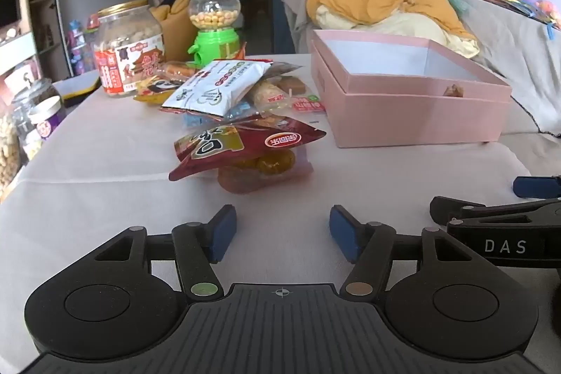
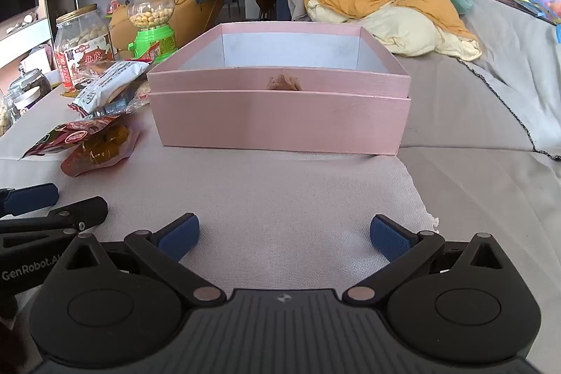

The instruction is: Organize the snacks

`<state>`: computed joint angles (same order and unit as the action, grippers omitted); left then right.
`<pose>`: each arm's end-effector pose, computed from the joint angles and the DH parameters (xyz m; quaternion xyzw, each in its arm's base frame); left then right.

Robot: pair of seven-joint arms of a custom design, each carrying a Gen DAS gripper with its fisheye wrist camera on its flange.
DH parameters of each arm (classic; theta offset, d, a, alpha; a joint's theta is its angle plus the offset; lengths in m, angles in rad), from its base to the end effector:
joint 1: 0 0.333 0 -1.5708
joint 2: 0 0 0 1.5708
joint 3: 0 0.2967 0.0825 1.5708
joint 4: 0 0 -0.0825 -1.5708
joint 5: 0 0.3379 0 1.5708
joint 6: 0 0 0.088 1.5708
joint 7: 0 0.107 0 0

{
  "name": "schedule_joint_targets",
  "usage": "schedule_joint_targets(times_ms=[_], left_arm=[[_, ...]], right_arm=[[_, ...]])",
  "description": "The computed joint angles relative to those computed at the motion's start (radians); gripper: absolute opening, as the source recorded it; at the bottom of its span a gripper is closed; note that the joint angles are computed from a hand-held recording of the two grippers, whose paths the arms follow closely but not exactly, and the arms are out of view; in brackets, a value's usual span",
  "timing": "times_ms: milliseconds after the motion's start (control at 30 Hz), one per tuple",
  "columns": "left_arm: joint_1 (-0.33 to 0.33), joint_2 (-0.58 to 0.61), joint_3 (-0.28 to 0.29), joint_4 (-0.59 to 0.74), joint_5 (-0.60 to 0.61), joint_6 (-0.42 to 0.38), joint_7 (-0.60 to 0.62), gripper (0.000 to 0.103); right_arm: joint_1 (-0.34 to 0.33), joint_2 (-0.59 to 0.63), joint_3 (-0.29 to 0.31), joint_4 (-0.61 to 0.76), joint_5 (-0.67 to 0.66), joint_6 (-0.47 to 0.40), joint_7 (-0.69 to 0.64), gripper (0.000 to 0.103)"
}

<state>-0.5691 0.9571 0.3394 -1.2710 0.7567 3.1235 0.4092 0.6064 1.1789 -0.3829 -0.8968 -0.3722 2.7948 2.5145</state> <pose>0.6670 -0.3086 0.2841 -0.5963 0.6565 -0.3591 0.2906 0.7015 0.3373 0.2725 -0.6238 0.6514 -0.3079 0.3028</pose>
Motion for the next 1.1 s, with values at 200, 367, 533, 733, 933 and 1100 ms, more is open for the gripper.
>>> schedule_joint_targets(times_ms=[200, 367, 533, 733, 933, 1100], left_arm=[[0.039, -0.015, -0.071, 0.013, 0.018, -0.088, 0.082, 0.067], [0.034, -0.017, -0.066, 0.01, 0.042, -0.087, 0.056, 0.067], [0.039, -0.015, -0.079, 0.018, 0.055, -0.101, 0.053, 0.067], [0.047, -0.015, -0.089, 0.022, 0.068, -0.106, 0.049, 0.067], [0.05, -0.015, -0.094, 0.023, 0.076, -0.109, 0.044, 0.067], [0.05, -0.016, -0.096, 0.024, 0.081, -0.11, 0.041, 0.067]], right_arm=[[0.002, 0.003, -0.006, 0.006, -0.01, -0.009, 0.002, 0.103], [0.0, 0.002, -0.001, 0.007, -0.01, -0.012, -0.001, 0.103], [-0.002, 0.003, 0.003, 0.011, -0.009, -0.016, -0.004, 0.103], [-0.001, 0.003, 0.002, 0.01, -0.011, -0.015, -0.002, 0.103], [-0.001, 0.001, 0.003, 0.008, -0.011, -0.015, -0.002, 0.103], [-0.001, 0.001, 0.003, 0.007, -0.011, -0.015, -0.002, 0.103]])
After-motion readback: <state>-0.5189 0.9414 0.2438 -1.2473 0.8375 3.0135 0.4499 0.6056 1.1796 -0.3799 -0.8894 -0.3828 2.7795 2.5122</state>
